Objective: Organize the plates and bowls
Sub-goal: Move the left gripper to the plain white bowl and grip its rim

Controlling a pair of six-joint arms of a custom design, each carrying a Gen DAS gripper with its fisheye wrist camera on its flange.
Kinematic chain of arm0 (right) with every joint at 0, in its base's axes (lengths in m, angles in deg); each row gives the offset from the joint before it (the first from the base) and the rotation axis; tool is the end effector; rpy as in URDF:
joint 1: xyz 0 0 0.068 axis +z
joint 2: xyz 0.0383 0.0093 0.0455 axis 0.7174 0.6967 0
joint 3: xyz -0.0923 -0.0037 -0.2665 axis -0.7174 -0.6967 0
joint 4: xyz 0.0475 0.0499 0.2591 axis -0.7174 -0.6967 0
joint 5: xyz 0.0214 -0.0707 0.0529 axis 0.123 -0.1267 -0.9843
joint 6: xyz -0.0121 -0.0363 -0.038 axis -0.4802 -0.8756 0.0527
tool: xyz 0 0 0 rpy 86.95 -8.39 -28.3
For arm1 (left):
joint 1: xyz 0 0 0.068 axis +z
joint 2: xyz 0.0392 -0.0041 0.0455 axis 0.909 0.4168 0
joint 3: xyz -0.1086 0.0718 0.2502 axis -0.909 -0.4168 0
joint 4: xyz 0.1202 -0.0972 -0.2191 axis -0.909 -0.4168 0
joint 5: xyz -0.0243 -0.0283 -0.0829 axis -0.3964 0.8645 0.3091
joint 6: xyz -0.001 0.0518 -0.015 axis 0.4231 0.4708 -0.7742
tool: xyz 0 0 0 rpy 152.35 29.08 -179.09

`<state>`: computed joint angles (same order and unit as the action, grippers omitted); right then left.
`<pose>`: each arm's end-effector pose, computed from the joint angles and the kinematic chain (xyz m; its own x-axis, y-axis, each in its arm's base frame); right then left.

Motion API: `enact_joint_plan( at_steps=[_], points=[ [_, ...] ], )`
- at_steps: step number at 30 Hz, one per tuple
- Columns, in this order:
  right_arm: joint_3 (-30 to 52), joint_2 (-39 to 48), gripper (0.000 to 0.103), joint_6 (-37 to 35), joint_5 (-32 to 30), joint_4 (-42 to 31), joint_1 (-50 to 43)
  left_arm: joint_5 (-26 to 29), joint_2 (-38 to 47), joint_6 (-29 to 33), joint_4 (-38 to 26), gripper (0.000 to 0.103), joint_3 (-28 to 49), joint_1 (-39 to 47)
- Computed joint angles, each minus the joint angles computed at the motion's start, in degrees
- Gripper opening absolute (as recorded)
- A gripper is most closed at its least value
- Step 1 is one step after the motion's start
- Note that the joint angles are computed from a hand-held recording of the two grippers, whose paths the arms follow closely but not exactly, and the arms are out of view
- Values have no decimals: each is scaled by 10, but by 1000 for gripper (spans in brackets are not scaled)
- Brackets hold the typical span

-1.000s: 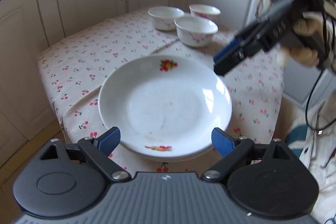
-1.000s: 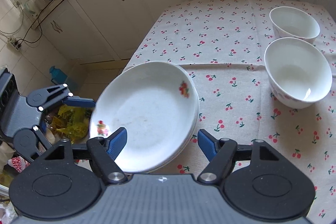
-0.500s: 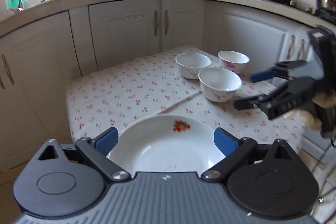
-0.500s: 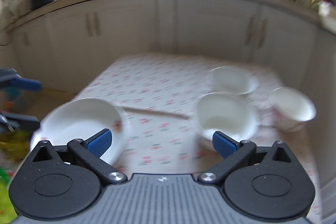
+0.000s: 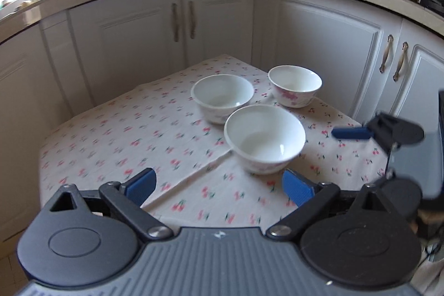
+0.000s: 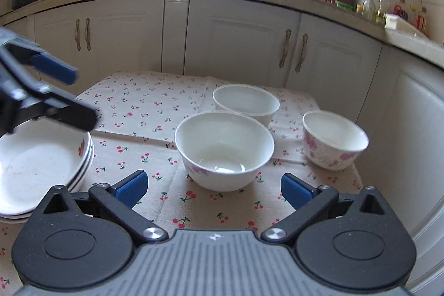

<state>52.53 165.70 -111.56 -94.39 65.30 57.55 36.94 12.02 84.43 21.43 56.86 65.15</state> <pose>0.3281 0.0816 0.2221 -0.3668 -0.4448 -0.8171 -0.6709 0.7349 -0.0989 0.2984 -0.0020 0.2505 -0.6611 0.0904 -0.7448 0.0808 0.9955 0.0490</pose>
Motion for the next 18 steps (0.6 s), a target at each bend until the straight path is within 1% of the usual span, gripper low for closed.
enact_joint_plan(
  at_steps=[3, 5, 8, 13, 15, 18],
  points=[
    [10, 20, 103, -1, -3, -8, 0, -6, 68, 7, 1, 98, 54, -8],
    [17, 29, 103, -6, 1, -4, 2, 4, 114, 12, -18, 98, 99, -5],
    [26, 44, 103, -15, 13, 7, 8, 19, 168, 10, -26, 98, 144, -6],
    [56, 74, 103, -22, 11, -7, 4, 22, 241, 18, -50, 97, 214, -10],
    [63, 81, 103, -26, 6, -7, 3, 34, 264, 22, -62, 97, 239, -9],
    [76, 93, 103, -29, 3, -12, 5, 52, 298, 24, -80, 93, 277, -7]
  ],
)
